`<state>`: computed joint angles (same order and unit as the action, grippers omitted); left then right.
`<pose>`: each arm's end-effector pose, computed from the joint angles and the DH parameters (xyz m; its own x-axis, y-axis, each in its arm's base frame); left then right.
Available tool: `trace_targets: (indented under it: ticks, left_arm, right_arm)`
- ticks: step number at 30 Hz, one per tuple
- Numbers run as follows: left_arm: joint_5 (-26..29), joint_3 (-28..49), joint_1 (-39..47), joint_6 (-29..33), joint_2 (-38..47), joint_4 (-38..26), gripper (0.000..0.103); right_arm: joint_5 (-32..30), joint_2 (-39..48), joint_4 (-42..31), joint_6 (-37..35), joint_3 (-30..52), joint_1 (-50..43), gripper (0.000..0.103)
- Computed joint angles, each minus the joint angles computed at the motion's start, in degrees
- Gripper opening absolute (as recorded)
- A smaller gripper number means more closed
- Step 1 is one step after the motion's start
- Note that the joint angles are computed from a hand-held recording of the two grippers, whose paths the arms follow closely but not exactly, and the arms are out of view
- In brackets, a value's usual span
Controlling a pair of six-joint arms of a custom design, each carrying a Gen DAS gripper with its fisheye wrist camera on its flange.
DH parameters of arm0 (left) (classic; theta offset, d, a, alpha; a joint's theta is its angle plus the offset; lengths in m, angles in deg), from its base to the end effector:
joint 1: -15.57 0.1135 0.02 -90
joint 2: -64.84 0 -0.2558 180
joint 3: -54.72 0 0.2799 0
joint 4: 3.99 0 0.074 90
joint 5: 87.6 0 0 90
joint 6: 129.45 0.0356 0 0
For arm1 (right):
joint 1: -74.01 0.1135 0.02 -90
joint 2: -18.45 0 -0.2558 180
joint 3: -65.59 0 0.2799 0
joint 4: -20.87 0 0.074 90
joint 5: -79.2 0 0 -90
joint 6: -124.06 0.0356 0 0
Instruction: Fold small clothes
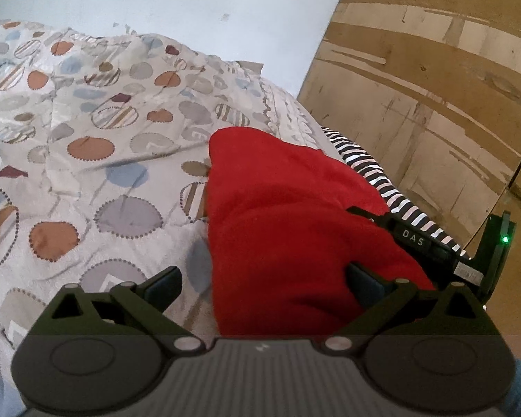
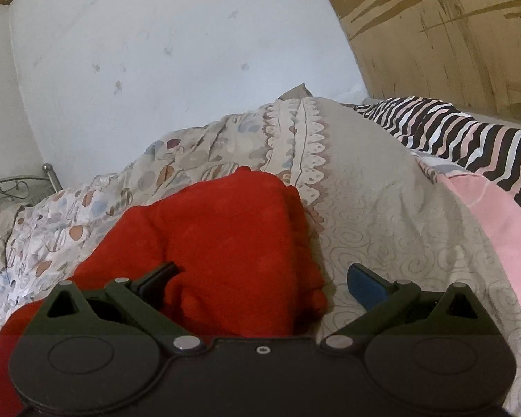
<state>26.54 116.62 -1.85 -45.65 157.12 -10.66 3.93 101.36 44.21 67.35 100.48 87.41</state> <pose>0.3359 -0.1207 0.1634 -0.6347 0.0958 -0.7668 0.5191 0.7879 -0.3312 0.2688 0.0547 0.1140 -0.3392 0.4649 -0.8178 0.2235 0.8843 0.4100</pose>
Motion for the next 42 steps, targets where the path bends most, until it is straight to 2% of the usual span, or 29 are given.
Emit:
trace_targets:
  ticks: [13,18,23,27,28,31,32,37,40,42]
  left_arm:
    - [0.9,-0.1,0.3,0.3,0.4,0.9,0.103]
    - [6.1,2.4,2.2,-0.8,2.1,-1.5,0.103]
    - [11.1,7.9,2.8,2.9,4.2,-6.0,0.102]
    - [15.8,10.6,3.2,-4.9,6.4,-4.1,0.102]
    - [15.1,11.0,2.7,-5.2,6.7,-4.4,0.102]
    - [8.9,10.4,0.2,0.0,6.7,-5.7,0.103]
    - [8.4,9.5,0.1,0.6,6.8,-4.9,0.103]
    - [12.7,8.0,2.3,-4.0,9.4,-1.9,0.103]
    - [14.1,10.9,2.8,-3.4,10.6,-4.8,0.103]
    - [15.8,14.1,3.3,-3.3,12.5,-7.7,0.103]
  right_arm:
    - [4.4,1.1,4.6,0.4,-1.7,2.3,0.102]
    - [3.4,1.2,5.3,1.1,-2.0,1.7,0.102]
    - [1.6,1.8,6.8,1.7,-2.4,0.5,0.102]
    - [2.0,1.8,6.7,1.5,-2.4,0.7,0.102]
    - [2.0,1.9,6.9,1.5,-2.4,0.7,0.102]
    - [1.1,2.2,7.8,1.7,-2.7,0.2,0.102]
    - [0.9,2.2,7.8,1.7,-2.7,0.1,0.102]
    - [0.7,2.3,7.8,1.3,-2.7,0.0,0.103]
    - [0.0,1.8,6.4,1.4,-2.2,-0.3,0.103]
    - [-2.5,0.2,1.9,1.7,-0.8,-1.6,0.103]
